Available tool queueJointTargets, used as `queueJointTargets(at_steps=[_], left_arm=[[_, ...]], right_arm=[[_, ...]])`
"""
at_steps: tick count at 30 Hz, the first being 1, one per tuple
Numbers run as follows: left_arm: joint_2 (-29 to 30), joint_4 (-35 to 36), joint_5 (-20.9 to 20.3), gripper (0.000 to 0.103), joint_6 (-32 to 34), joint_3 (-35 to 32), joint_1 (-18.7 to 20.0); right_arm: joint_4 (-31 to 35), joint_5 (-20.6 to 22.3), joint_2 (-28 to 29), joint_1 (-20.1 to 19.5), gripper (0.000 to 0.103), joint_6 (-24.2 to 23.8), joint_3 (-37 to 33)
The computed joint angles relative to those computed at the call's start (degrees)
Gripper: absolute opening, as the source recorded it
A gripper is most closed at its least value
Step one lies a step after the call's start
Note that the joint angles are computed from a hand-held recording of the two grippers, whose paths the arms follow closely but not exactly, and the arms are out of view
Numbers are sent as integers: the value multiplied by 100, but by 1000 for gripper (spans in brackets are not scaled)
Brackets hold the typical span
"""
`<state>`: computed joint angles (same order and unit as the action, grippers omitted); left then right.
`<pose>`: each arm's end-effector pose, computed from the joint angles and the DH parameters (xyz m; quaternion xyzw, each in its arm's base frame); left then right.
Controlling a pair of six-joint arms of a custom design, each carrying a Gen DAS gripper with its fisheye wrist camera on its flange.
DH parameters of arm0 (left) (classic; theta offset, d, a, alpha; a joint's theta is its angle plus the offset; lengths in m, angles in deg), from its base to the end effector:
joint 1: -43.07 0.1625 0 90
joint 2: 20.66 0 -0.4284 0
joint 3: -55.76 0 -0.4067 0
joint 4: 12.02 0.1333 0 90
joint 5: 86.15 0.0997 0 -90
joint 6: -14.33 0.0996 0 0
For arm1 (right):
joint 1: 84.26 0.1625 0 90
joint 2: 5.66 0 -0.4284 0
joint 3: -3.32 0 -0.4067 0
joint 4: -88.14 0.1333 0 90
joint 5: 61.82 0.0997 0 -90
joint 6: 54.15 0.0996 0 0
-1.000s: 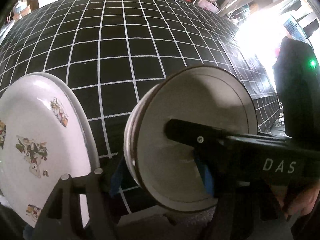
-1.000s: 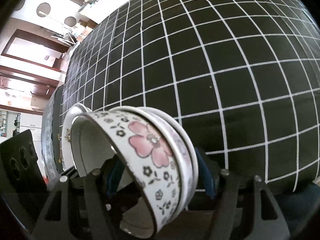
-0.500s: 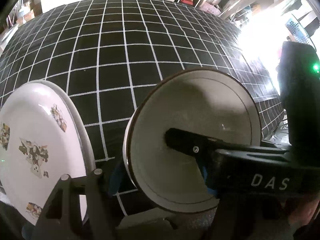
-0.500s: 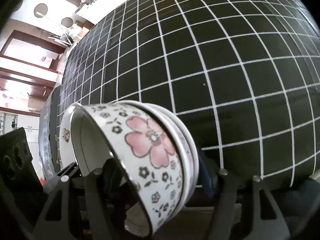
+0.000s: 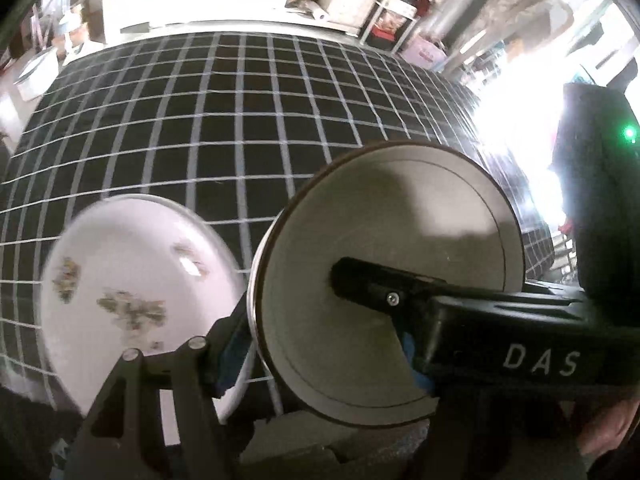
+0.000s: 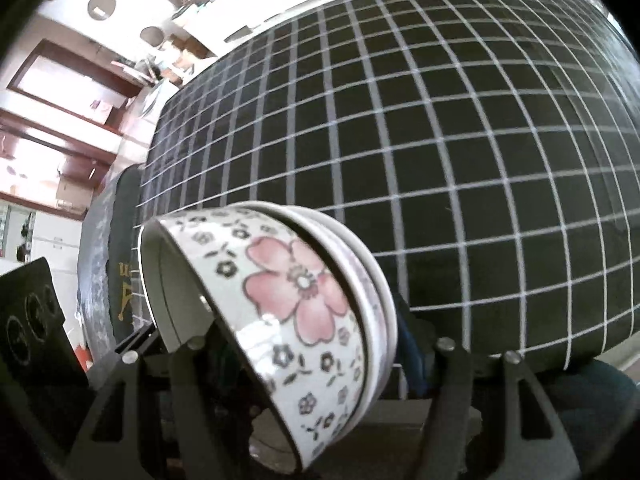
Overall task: Organize plates and bowls
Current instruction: 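Lift the bowl stack with both tools onto the plate stack and release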
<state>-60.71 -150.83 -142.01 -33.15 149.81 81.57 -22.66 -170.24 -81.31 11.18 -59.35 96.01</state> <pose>-0.3978 -0.5582 0.0180 0.0468 0.9539 -0.1948 0.2234 0.1583 -0.5883 0.3706 0.0862 -0.9828 0.0327 0.1599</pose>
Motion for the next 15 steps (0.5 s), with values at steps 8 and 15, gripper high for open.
queueJointTargets(at_steps=[8, 15], left_arm=[[-824, 187, 491, 65, -487, 617, 64], [-1318, 64, 497, 65, -759, 1239, 284]], right_arm=[[197, 191, 592, 477, 68, 56, -335], [218, 131, 1081, 687, 68, 47, -376]])
